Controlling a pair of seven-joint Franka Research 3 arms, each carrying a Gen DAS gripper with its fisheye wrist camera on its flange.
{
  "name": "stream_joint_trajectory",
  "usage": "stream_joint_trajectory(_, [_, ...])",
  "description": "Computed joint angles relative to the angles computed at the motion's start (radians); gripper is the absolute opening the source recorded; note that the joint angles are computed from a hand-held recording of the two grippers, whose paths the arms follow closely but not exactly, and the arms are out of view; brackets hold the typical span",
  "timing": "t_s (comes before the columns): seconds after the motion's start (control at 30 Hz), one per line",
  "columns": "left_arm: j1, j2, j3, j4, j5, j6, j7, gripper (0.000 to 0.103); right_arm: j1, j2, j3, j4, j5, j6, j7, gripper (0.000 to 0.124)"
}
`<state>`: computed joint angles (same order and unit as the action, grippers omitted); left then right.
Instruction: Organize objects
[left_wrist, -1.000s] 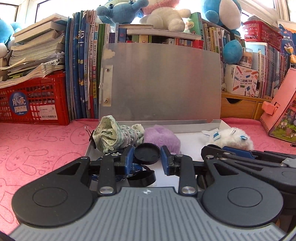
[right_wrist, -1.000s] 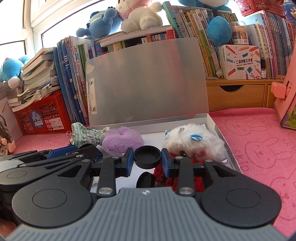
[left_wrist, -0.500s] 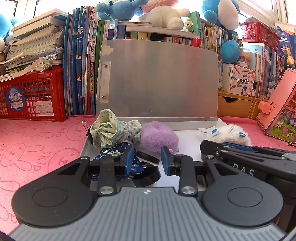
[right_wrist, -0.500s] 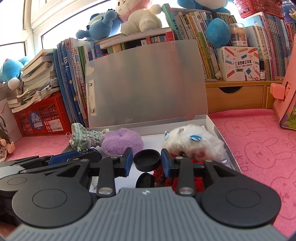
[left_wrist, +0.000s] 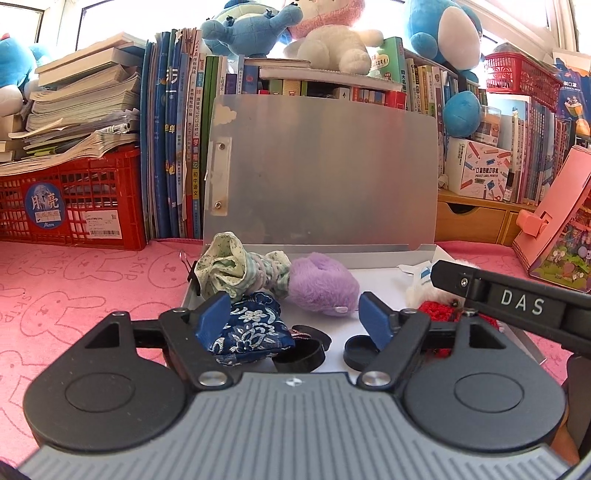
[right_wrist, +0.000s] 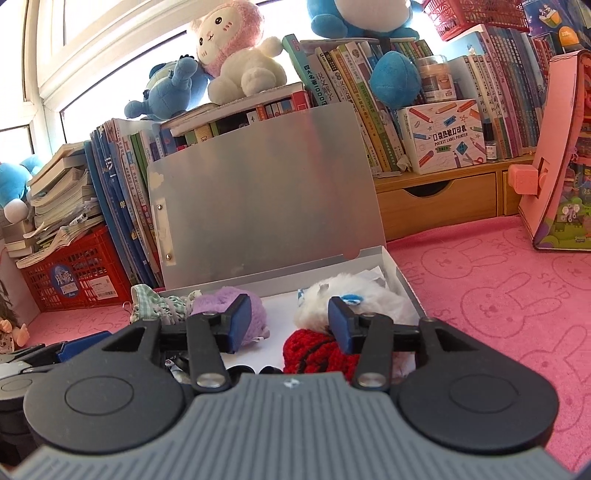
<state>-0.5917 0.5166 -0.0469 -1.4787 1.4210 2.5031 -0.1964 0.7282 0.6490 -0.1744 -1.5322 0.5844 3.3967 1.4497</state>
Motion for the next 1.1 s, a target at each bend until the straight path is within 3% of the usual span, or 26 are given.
stream_joint_trajectory(0.13, [-0.007,-0.043,-0.011,-0.041,0.004,-0.014,-0.007,0.096,0.019,-0.053,-0.010,-0.073,0.022,0.039,-0.024,0.070])
stream_joint_trajectory(0.23, [-0.013,-0.075,-0.026,-0.076,0.019,-0.039,-0.037,0.100,0.004,-0.104,0.019,-0.137,0.040,0.075,-0.067,0.078])
stream_joint_trajectory(0.4, [-0.008,-0.132,-0.065,-0.139,0.017,-0.070,-0.066,0.102,0.003,-0.183,0.042,-0.236,0.105,0.120,-0.153,0.087])
stream_joint_trajectory(0.77, [0.002,-0.255,-0.158,-0.306,-0.017,-0.160,-0.110,0.103,-0.093,-0.338,0.203,-0.456,0.161,0.177,-0.291,0.088])
stream_joint_trajectory(1.1, [-0.001,-0.309,-0.220,-0.408,-0.079,-0.212,-0.124,0.103,-0.112,-0.429,0.255,-0.591,0.244,0.159,-0.358,0.092])
